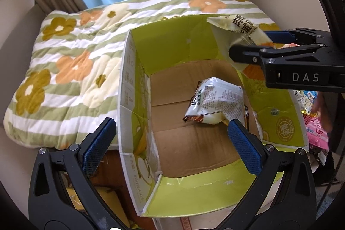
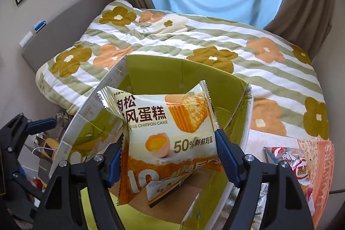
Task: Organize snacks
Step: 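Carry both packets over the yellow box and open both tools to drop them, then grasp a pink candy bag with the left tool while the right tool grasps a brown snack bag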
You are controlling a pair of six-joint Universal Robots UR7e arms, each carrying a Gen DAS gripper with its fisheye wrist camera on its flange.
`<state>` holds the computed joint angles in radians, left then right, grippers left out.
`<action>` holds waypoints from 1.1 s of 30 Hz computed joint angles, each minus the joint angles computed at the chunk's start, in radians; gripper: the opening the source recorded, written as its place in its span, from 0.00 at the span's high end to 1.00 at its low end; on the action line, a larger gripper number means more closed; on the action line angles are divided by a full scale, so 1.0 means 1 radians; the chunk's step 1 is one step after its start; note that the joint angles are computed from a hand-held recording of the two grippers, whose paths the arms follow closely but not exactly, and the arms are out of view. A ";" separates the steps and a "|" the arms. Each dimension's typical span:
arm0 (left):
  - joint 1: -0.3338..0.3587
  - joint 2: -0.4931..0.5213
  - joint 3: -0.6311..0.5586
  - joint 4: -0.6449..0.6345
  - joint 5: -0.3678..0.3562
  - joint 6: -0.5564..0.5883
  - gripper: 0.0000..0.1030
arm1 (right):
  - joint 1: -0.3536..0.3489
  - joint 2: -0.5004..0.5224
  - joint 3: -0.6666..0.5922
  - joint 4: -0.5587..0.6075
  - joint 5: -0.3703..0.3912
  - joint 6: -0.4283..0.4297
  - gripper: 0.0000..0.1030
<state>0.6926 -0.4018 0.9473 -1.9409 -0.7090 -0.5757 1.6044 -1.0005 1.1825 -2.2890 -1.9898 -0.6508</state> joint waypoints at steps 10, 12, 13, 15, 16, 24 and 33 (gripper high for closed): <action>-0.013 -0.067 0.119 -0.088 -0.006 -0.031 0.01 | -0.015 -0.106 0.169 -0.198 0.091 -0.004 0.00; -0.017 -0.081 0.143 -0.105 -0.007 -0.034 0.01 | -0.014 -0.126 0.196 -0.206 0.080 0.007 0.00; -0.021 -0.087 0.153 -0.112 -0.007 -0.035 0.01 | -0.013 -0.137 0.213 -0.219 0.072 0.009 0.00; -0.030 -0.103 0.181 -0.135 0.001 -0.031 0.01 | -0.012 -0.154 0.229 -0.220 0.067 0.023 0.00; -0.034 -0.107 0.188 -0.143 0.005 -0.029 0.01 | -0.011 -0.163 0.237 -0.217 0.070 0.032 0.00; -0.069 -0.130 0.226 -0.239 -0.007 0.011 0.01 | 0.013 -0.255 0.312 -0.218 0.065 0.055 0.00; -0.126 -0.075 0.192 -0.325 -0.078 0.092 0.01 | -0.007 -0.419 0.377 -0.190 0.025 0.061 0.00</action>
<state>0.5671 -0.4771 1.1389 -2.2655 -0.7871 -0.4838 1.5974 -1.4195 1.5592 -2.4793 -1.9651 -0.5895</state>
